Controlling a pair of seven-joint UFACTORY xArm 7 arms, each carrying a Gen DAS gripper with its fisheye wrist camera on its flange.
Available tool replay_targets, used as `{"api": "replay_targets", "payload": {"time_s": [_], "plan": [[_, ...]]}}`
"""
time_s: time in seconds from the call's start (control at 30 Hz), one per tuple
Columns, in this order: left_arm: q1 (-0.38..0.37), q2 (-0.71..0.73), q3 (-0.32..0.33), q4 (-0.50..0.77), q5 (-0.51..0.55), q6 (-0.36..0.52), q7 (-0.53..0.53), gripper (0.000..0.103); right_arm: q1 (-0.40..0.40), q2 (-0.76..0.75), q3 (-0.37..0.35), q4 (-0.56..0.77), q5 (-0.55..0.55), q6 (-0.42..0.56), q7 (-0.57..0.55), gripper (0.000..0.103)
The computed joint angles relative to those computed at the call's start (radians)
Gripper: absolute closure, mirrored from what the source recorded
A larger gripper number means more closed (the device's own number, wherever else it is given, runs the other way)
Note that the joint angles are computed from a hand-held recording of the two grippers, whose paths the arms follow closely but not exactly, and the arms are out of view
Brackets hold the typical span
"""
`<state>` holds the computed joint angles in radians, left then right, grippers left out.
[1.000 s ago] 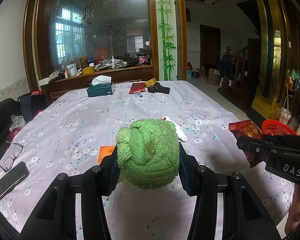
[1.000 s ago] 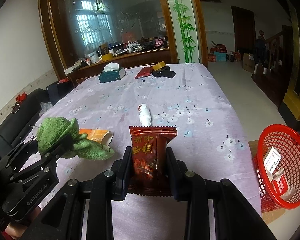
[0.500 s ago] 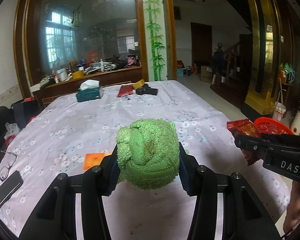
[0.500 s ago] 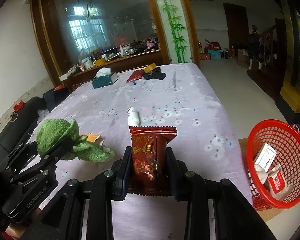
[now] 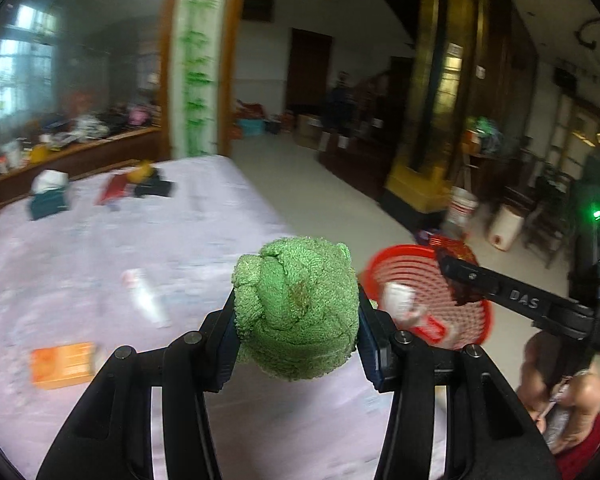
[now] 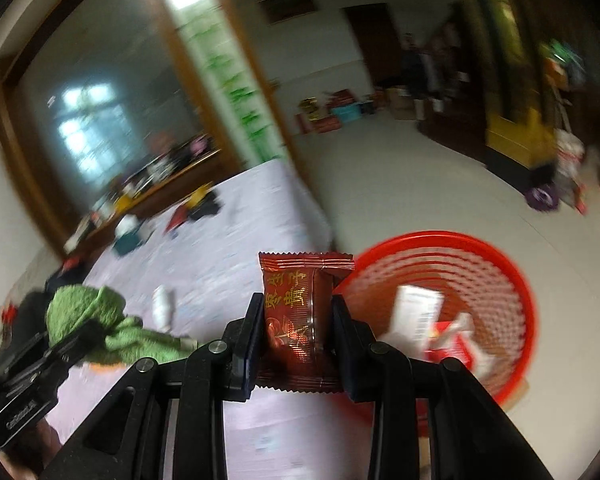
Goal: Collect trash
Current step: 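Carry both items over the red basket and open both tools, then move both open tools back over the table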
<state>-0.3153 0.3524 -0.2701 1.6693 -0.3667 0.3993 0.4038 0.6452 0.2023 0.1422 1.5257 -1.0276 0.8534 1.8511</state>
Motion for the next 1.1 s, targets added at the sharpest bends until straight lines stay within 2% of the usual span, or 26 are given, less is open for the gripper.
{"api": "replay_targets", "payload": {"time_s": [0.13, 0.33, 0.43, 0.47, 0.5, 0.6, 0.73, 0.9, 1.0, 1.1], "plan": [[-0.067, 0.120, -0.008, 0.168, 0.046, 0.086, -0.035, 0.054, -0.049, -0.135, 0.004, -0.174, -0.004, -0.005, 0.110, 0.068], [-0.184, 0.338, 0.018, 0.473, 0.138, 0.203, -0.122, 0.054, -0.155, -0.244, 0.041, -0.325, 0.018, -0.063, 0.171, 0.067], [-0.222, 0.428, 0.028, 0.611, 0.166, 0.271, -0.138, 0.045, -0.206, -0.257, 0.056, -0.362, 0.047, -0.116, 0.155, 0.065], [-0.230, 0.439, 0.035, 0.628, 0.173, 0.286, -0.145, 0.043, -0.219, -0.259, 0.061, -0.370, 0.059, -0.134, 0.144, 0.058], [-0.230, 0.434, 0.036, 0.619, 0.172, 0.279, -0.144, 0.043, -0.230, -0.263, 0.066, -0.378, 0.061, -0.146, 0.146, 0.052], [-0.217, 0.373, 0.036, 0.522, 0.167, 0.211, -0.138, 0.040, -0.246, -0.281, 0.094, -0.386, 0.041, -0.107, 0.166, 0.052], [-0.159, 0.240, 0.017, 0.314, 0.140, 0.099, -0.110, 0.033, -0.249, -0.281, 0.120, -0.366, 0.020, -0.073, 0.170, 0.052], [-0.065, 0.086, -0.006, 0.077, 0.093, -0.008, -0.051, 0.033, -0.212, -0.203, 0.125, -0.261, 0.008, -0.070, 0.089, 0.051], [-0.010, 0.023, -0.011, -0.012, 0.056, -0.027, -0.013, 0.032, -0.163, -0.109, 0.114, -0.147, 0.009, -0.071, 0.010, 0.051], [0.032, -0.031, 0.012, -0.085, 0.037, -0.043, 0.008, 0.032, -0.111, -0.007, 0.096, -0.020, 0.021, -0.072, -0.073, 0.051]]}}
